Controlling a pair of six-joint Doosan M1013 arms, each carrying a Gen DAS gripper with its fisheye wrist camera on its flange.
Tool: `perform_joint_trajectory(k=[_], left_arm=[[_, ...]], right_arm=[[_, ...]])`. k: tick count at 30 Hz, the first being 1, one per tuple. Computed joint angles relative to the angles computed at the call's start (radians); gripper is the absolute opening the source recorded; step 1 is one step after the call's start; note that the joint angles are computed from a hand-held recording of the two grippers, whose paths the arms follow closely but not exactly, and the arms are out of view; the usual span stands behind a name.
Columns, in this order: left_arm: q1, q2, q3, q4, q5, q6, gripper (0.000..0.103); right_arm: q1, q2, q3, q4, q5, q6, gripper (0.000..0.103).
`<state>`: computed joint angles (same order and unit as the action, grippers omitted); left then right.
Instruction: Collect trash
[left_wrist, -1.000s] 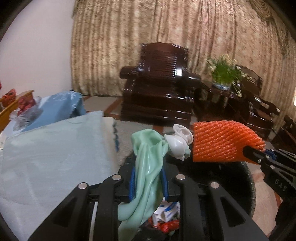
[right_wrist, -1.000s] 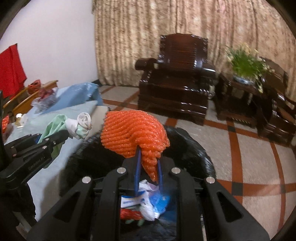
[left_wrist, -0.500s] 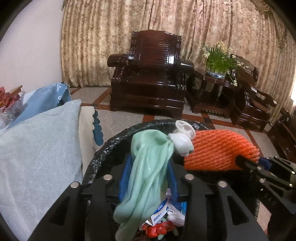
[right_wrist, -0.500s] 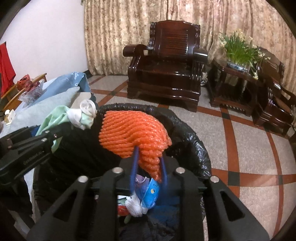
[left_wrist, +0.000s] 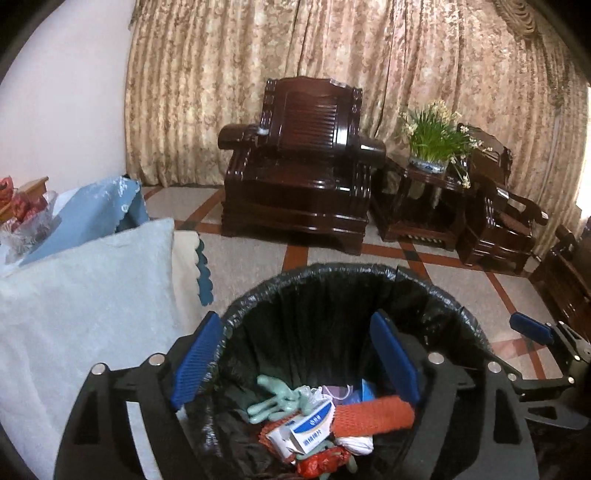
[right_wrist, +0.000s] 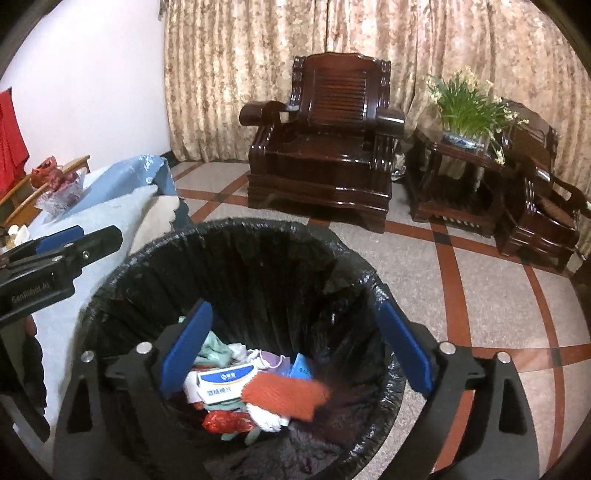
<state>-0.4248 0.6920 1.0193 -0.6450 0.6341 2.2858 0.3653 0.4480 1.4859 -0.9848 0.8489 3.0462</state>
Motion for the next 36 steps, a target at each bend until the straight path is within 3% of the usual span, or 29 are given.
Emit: perform_joint_trajectory(k=[13, 24, 36], left_arm=[[0.040, -0.101, 0.104, 0.029, -0.076, -0.014, 0.097], [0.077, -0.196, 0.211, 0.114, -0.102, -0.090, 0.097], [0.101, -0.274, 0.292, 0.061, -0.146, -0.053, 0.097]], right_arm=[[0.041, -0.052, -0.008, 0.009, -0.072, -0.026, 0.098], [0.084, -0.071, -0.046, 0.069, -0.093, -0.084, 0.098], [0.131, -0.079, -0.084, 0.031, -0.084, -0.121, 0.098]])
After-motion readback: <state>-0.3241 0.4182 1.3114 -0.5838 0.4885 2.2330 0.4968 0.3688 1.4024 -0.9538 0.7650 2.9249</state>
